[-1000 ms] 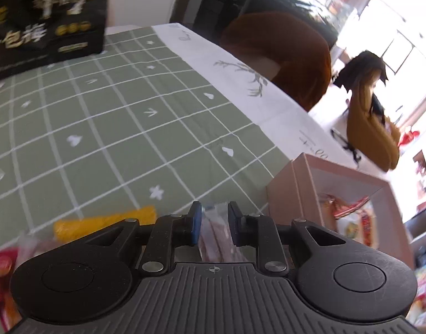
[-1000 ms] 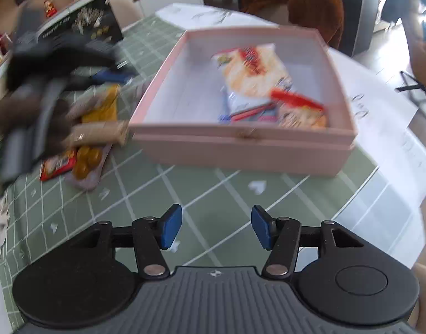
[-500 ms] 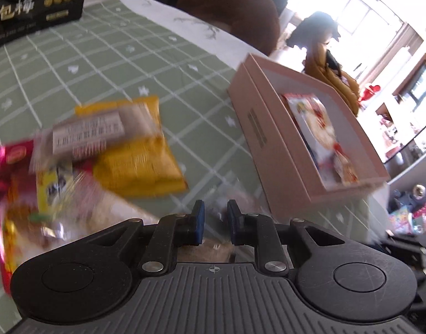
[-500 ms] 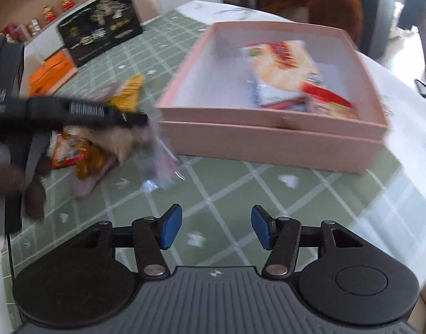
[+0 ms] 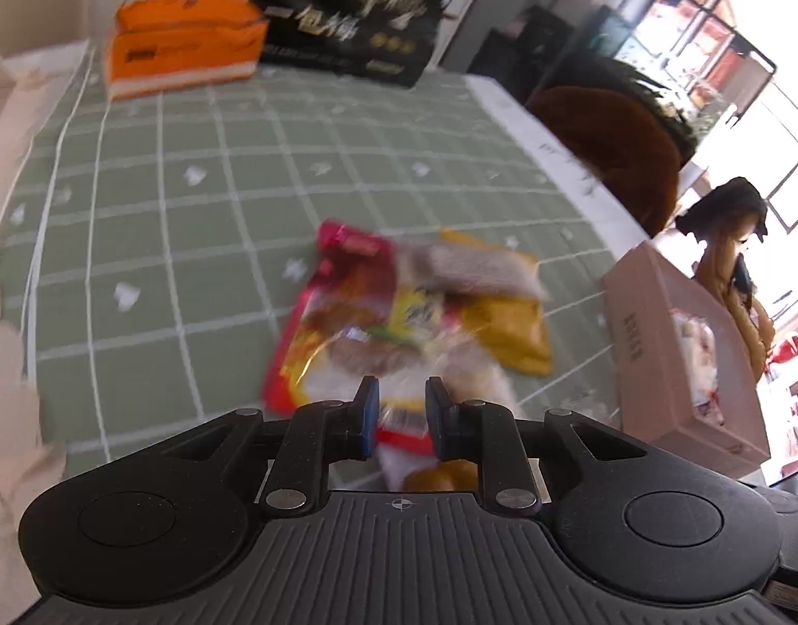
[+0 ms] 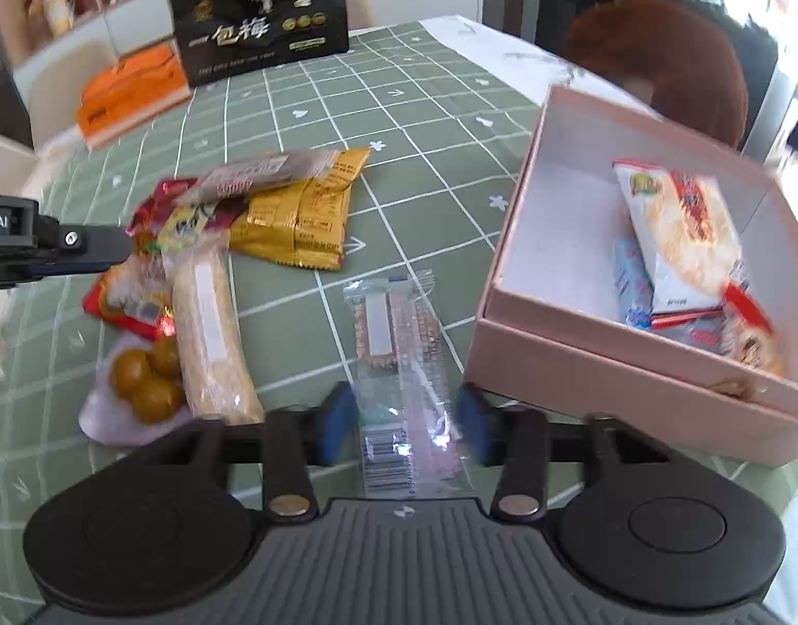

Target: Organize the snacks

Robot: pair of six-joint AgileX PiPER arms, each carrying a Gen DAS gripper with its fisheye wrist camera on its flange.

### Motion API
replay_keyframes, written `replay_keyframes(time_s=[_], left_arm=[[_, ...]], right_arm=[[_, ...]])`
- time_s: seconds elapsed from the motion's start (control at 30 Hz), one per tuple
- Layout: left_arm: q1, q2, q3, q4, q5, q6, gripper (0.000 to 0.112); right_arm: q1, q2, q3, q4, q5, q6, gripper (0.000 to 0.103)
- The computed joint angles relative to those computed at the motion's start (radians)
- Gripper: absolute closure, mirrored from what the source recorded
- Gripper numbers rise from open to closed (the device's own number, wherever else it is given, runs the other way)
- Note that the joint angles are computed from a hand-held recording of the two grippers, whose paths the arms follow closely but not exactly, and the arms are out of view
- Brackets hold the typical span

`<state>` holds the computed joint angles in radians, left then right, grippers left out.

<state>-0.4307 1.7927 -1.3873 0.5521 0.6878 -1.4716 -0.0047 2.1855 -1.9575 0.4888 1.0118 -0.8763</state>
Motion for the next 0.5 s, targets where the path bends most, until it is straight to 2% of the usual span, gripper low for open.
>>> replay_keyframes(time_s=[0.13, 0.23, 0.37, 0.43, 0.5], left_arm=[[-0.012, 0.033, 0.000, -0.027, -0.018, -0.012, 0.088], [-0.052, 0.063, -0.058, 0.019, 0.043, -0.043, 0.082], [-0.070, 0.055, -0.071, 0.092, 0.012, -0.169, 0.082], [-0.066, 0.101, -0.148, 0.032, 0.030, -0.099, 0.082], [-0.057, 0.184, -0.285, -0.084, 0.097, 0.056, 0.082]], right_arm=[[-0.050, -0.069, 0.107, 0.045, 0.023, -0.114, 0.065], [-0.118, -0.114, 0.177, 0.062, 0.035, -0.172, 0.065], [-0.210, -0.146, 0.227, 0.060, 0.013, -0.215, 0.064], [-0.250, -0.143, 0.225, 0.066, 0.018, -0.212, 0.064], [-0.273, -0.146, 0.235, 0.071, 0.006, -0.214, 0.062]])
